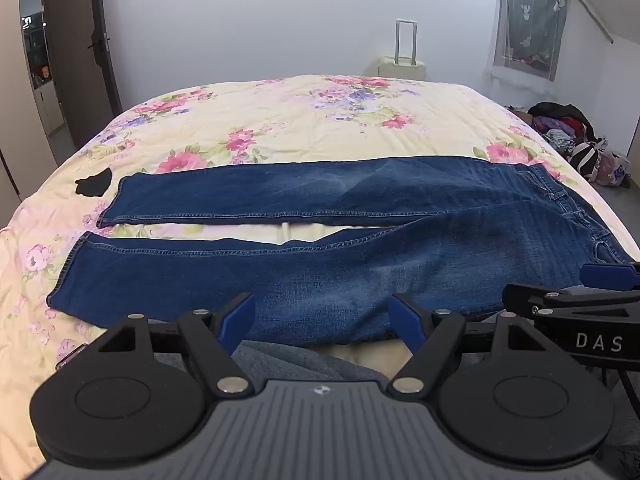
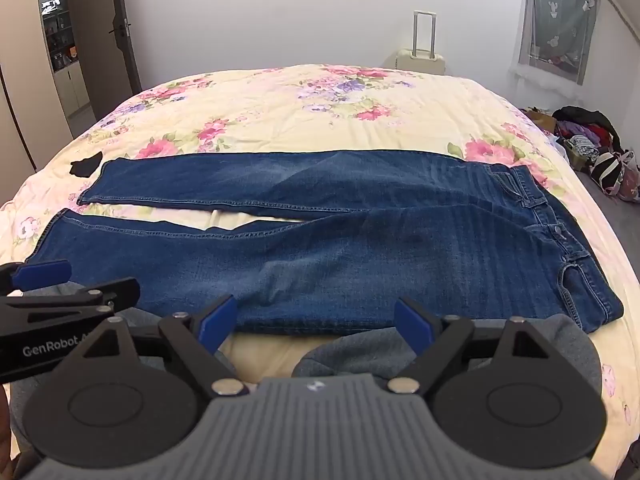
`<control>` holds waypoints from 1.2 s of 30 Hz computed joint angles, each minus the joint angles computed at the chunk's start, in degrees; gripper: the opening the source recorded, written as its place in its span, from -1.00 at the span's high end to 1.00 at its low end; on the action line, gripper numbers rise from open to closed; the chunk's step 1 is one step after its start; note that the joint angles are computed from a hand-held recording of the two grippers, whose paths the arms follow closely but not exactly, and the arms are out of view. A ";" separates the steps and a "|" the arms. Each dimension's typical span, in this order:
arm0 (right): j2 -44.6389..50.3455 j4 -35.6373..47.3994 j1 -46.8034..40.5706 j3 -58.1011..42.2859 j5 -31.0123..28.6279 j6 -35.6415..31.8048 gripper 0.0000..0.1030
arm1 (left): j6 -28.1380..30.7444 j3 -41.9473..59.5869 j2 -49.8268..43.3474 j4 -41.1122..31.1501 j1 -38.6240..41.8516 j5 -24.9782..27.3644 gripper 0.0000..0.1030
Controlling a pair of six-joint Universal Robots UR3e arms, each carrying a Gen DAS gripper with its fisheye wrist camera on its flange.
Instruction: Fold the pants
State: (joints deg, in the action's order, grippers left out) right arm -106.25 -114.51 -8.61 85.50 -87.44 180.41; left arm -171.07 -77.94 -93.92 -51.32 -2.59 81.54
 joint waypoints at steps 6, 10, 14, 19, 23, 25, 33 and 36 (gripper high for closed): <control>-0.10 0.35 -0.50 -0.41 0.69 0.98 -0.59 | -0.19 1.12 -0.35 -0.69 -0.46 0.62 -0.68; -0.05 -0.29 0.08 0.15 -0.23 0.95 -0.59 | -0.27 1.98 -0.30 -1.44 -0.32 0.62 -0.59; -0.73 -1.46 0.67 1.07 -0.71 1.13 -0.59 | 0.05 -0.81 0.97 0.56 0.49 -0.16 -0.57; -0.71 -1.29 0.78 0.96 -0.62 1.17 -0.59 | 0.15 -1.05 1.17 0.90 0.55 -0.01 -0.57; -0.86 -1.38 0.96 1.10 -0.70 1.31 -0.59 | 0.21 -0.93 1.25 0.99 0.23 0.87 -0.57; -0.70 -1.19 0.97 0.80 -0.68 1.32 -0.59 | 0.10 -0.93 1.30 1.02 0.21 1.01 -0.57; -0.89 -0.91 0.87 0.72 -0.37 1.07 -0.59 | -0.17 -1.05 1.26 1.19 -0.12 1.40 -0.55; -0.83 -0.95 0.94 0.72 -0.46 1.14 -0.59 | -0.15 -0.97 1.31 1.02 -0.06 1.40 -0.55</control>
State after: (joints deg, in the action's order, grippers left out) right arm -107.08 -115.47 -7.67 86.21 -87.90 181.55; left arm -171.22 -78.91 -92.61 -50.30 -2.64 82.95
